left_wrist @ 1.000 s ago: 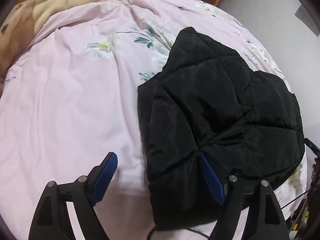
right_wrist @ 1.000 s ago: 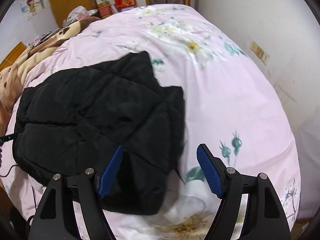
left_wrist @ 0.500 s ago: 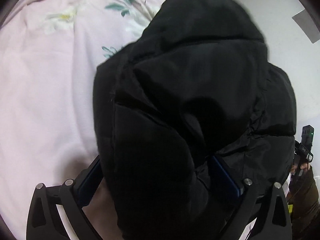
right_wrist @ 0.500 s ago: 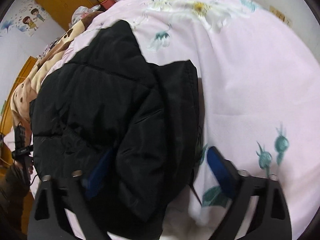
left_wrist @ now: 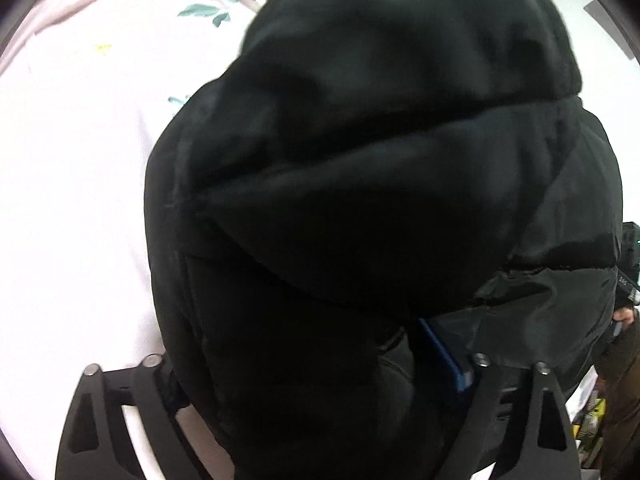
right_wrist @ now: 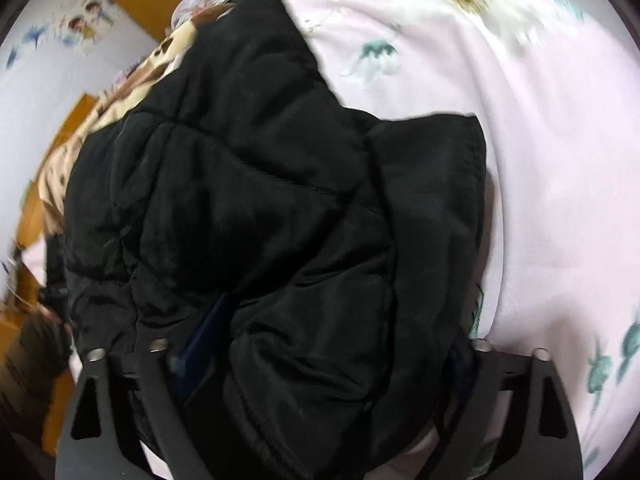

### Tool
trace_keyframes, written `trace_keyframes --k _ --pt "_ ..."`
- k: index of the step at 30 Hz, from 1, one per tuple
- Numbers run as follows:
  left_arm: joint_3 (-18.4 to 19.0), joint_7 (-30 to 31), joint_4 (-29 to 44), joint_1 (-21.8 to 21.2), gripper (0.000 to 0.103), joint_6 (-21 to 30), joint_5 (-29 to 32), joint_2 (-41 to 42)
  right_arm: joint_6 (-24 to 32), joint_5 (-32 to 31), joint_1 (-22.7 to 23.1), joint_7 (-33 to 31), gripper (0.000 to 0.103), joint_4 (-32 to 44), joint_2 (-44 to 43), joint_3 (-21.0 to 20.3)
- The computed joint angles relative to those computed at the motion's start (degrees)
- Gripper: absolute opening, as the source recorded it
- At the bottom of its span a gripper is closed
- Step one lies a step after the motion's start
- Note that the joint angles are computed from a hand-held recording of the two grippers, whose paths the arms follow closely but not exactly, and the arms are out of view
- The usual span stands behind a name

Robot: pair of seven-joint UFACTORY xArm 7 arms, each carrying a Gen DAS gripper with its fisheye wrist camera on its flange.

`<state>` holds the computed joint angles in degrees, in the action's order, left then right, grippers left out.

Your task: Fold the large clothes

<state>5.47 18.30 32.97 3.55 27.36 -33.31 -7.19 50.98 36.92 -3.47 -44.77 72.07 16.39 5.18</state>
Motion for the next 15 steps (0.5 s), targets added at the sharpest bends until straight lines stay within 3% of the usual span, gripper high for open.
trace_keyframes --k 6,8,10,13,15 --pt "-3.24 -12.27 -2.95 0.11 0.066 -3.96 12.2 -3.89 -5.68 -4.39 2.95 -0.9 0.06 -3.87 -3.97 0.34" --pt "-3.34 -14.92 -3.59 -0.3 0.066 -4.94 14.66 -4.37 -8.27 -5.45 3.92 -1.24 0.06 -5.34 -4.87 0.39" --pt "-1.5 -14.02 -3.95 -1.44 0.068 -4.42 12.73 -4.81 -9.64 -5.76 4.54 -0.66 0.06 -5.73 -4.82 0.42" --pt "-1.46 -15.34 -4.06 -1.82 0.076 -4.33 13.24 -4.64 -12.02 -6.92 5.48 0.62 0.06 -6.41 -4.79 0.54" --pt "-0.45 -13.88 -3.65 -2.48 0.081 -3.86 11.53 -4.05 -10.55 -6.71 5.35 2.58 0.064 -5.27 -3.8 0.44"
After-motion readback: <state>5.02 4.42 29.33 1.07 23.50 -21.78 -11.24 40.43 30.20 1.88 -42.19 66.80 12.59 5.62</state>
